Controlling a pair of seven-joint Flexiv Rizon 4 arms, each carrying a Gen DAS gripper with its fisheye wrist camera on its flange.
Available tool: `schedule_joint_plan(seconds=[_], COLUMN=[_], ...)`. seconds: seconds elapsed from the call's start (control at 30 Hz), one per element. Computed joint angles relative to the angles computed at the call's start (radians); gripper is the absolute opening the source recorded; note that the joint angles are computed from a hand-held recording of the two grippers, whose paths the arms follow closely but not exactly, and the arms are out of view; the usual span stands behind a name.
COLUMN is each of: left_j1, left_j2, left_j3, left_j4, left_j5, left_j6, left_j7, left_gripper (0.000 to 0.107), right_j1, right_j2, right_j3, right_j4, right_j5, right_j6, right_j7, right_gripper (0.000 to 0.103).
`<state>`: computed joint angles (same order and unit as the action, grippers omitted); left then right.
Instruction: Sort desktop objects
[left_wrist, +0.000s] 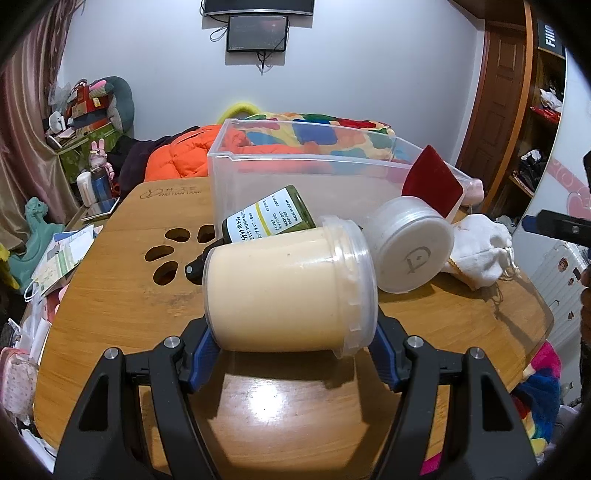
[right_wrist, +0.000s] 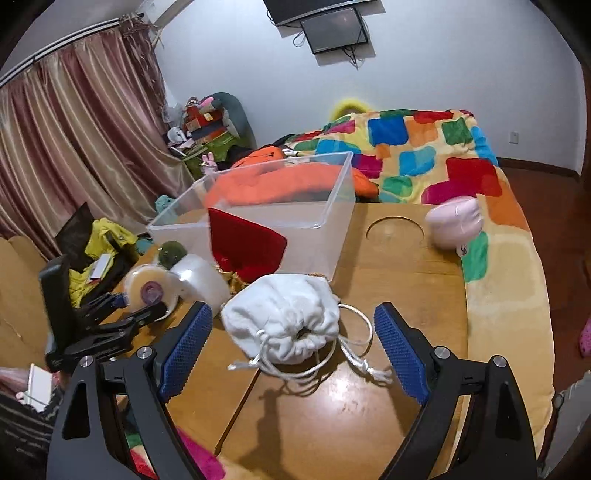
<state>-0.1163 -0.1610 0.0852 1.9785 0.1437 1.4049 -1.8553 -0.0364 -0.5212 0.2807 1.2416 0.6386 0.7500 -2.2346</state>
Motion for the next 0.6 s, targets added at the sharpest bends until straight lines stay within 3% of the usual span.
schedule_joint_plan(seconds=[0.13, 0.6], left_j1=[-0.005, -0.017], left_j2=[-0.001, 0.007], left_j3=[0.002, 0.018], left_j4=[-0.005, -0.018], left_j5=[0.009, 0.102], left_j6=[-0.004, -0.028], left_j7=[-0.007, -0.084], left_gripper=[0.068, 0.068], right_j1=[0.018, 0.014], right_j2=[0.015, -0.005], right_j3=[-0.018, -0.021], right_j4=[0.026, 0.026], right_j5=[-0.030, -0.081], right_j6=[0.052, 0.068], right_j7=[0.009, 0.072], right_gripper=[0.088, 0.088])
